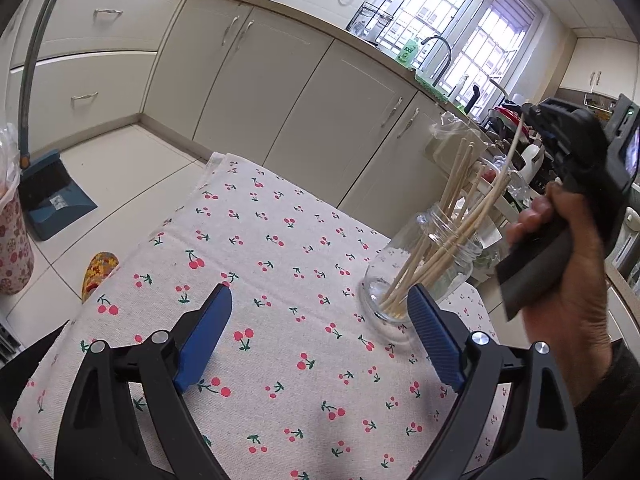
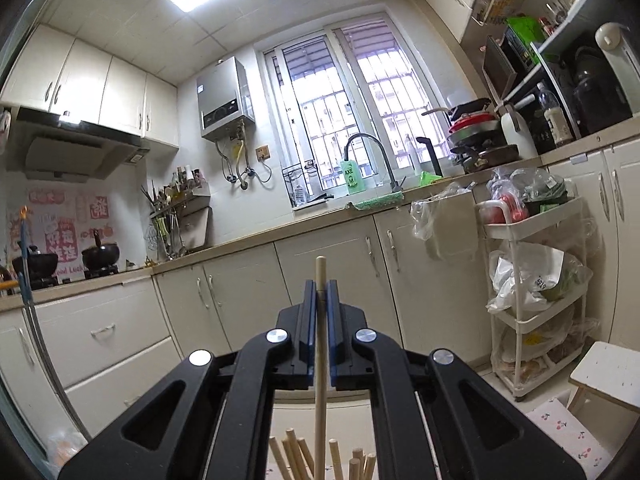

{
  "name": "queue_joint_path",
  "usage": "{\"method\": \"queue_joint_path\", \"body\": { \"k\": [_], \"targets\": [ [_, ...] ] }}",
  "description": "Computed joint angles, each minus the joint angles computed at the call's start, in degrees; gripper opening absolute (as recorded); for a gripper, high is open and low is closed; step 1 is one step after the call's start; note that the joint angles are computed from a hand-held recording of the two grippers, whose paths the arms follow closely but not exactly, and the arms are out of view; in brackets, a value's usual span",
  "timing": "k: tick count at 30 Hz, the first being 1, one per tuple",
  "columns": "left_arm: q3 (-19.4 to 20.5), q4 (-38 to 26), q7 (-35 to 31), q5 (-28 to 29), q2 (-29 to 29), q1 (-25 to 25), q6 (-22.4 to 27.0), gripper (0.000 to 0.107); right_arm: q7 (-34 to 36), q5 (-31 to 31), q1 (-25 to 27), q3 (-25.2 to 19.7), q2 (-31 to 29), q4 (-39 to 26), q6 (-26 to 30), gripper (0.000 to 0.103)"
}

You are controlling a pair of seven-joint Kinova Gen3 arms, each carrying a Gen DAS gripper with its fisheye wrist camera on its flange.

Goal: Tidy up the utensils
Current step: 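Lower the chopstick into the jar and open the right tool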

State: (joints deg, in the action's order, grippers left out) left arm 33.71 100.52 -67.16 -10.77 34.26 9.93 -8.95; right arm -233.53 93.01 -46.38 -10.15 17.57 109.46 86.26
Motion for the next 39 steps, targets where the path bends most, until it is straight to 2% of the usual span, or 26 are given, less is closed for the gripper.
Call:
{"method": "queue_joint_path", "body": {
  "k": [11,24,27,28,30,33,34,36,39],
  "targets": [
    [-0.7,0.0,0.3,0.4,-0.2,0.6,-0.1,0.086,4.0,-3.0,-3.6,0.1,5.0,-0.2,0.8,0.006],
    [-2.7,0.2,0.3,0.8,-0.8,2.2,-0.5,0.087,3.1,-10.5,-6.8,-1.0,4.5,1.4,-0.8,0.007],
    [-3.2,0.2,0.2,1.1,-1.1,2.5,-0.5,0.087,2.7,-12.3,-7.8,-1.8,3.6,2.0,-1.3,0.014],
    [-3.6,0.2,0.6,0.8,-1.2,2.8,-0.4,0.088,2.7,-13.9,-8.6,-2.0,3.1,2.0,-1.2,0.026],
    [-5.8,0.0,4.4,-2.0,-1.6,4.4,-0.2,0.089,1.5,-16.7,-10.5,-1.4,1.6,2.5,-1.9,0.04],
    [-12.3,-0.9,8.3,-3.8,-2.9,9.9,1.2,0.091,1.5,-22.9,-10.8,-4.8,-0.5,1.9,-1.6,0.052],
    [-15.0,-1.7,7.8,-2.7,-3.4,12.4,2.8,0.091,1.5,-25.3,-9.8,-7.5,-1.0,1.6,-1.2,0.06],
    [-20.3,-3.5,4.3,1.3,-4.3,17.3,6.9,0.091,3.1,-29.7,-9.4,-9.6,-1.9,0.3,-1.0,0.066],
    [-27.9,-5.2,-1.2,8.3,-6.2,23.9,12.7,0.091,4.4,-36.1,-14.2,-7.4,-2.9,-1.2,-0.8,0.071]
  ]
}}
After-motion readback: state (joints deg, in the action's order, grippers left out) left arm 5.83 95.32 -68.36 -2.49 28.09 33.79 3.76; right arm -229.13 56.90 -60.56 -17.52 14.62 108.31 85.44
